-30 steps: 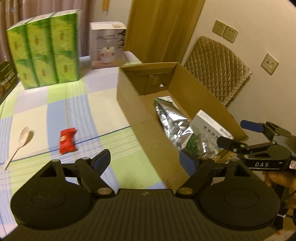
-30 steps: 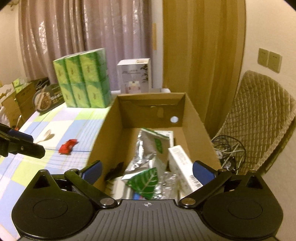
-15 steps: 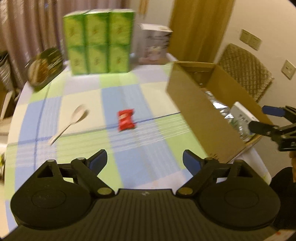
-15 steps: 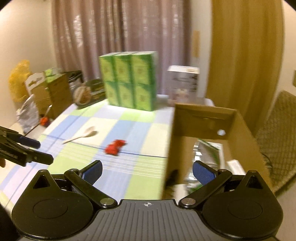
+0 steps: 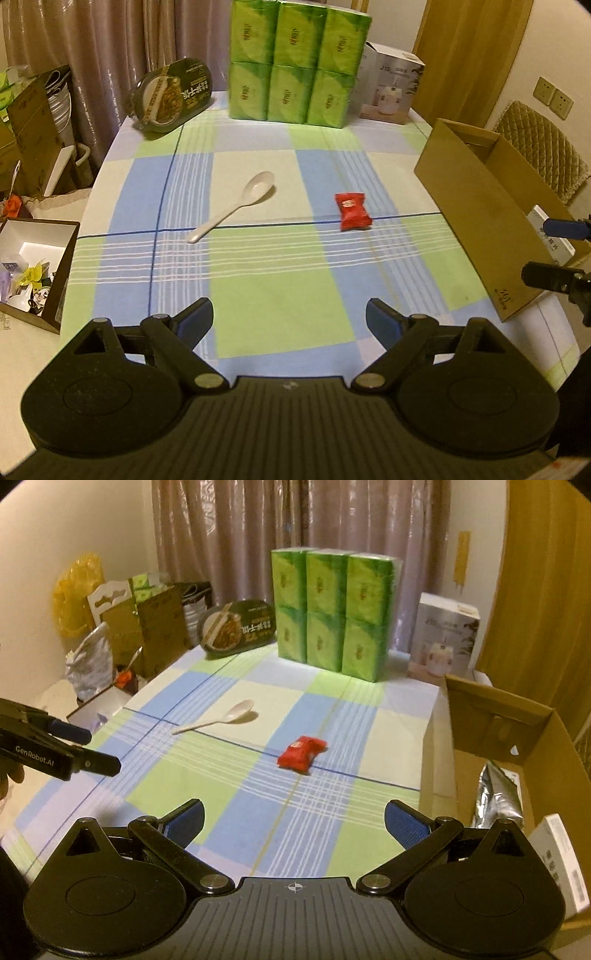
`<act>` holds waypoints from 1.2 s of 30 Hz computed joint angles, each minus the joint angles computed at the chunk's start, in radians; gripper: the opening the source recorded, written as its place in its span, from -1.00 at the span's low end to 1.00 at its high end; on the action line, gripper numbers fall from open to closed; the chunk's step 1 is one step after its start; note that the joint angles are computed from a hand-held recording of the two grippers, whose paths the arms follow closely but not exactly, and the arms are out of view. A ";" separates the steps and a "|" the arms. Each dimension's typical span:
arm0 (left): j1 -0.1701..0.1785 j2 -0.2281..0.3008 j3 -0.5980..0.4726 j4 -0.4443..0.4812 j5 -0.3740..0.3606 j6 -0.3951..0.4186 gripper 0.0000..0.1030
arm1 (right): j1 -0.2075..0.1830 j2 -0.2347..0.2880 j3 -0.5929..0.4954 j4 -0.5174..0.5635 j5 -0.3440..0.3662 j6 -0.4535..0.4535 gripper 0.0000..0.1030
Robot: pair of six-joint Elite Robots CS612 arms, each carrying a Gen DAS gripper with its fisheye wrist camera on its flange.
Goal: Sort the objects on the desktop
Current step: 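Withdraw both tools and move toward the red candy packet and spoon, then grasp the red candy packet with the right tool while the left tool grasps the white spoon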
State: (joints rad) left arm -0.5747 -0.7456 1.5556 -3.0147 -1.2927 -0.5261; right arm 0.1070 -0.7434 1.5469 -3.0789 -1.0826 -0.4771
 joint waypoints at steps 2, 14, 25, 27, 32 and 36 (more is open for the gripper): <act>0.005 0.006 -0.004 -0.007 0.002 0.010 0.69 | 0.005 0.009 -0.012 0.011 -0.005 0.002 0.96; 0.044 0.092 -0.106 -0.037 -0.034 0.200 0.69 | 0.043 0.105 -0.159 0.098 -0.028 0.080 0.96; 0.094 0.196 -0.259 -0.005 -0.075 0.331 0.69 | 0.069 0.249 -0.377 0.165 -0.056 0.221 0.69; 0.102 0.216 -0.286 -0.003 -0.086 0.346 0.69 | 0.072 0.275 -0.416 0.179 -0.063 0.242 0.62; 0.117 0.267 -0.361 0.017 -0.102 0.381 0.69 | 0.079 0.320 -0.486 0.206 -0.070 0.255 0.49; 0.129 0.304 -0.423 0.036 -0.123 0.386 0.68 | 0.087 0.349 -0.532 0.236 -0.081 0.255 0.41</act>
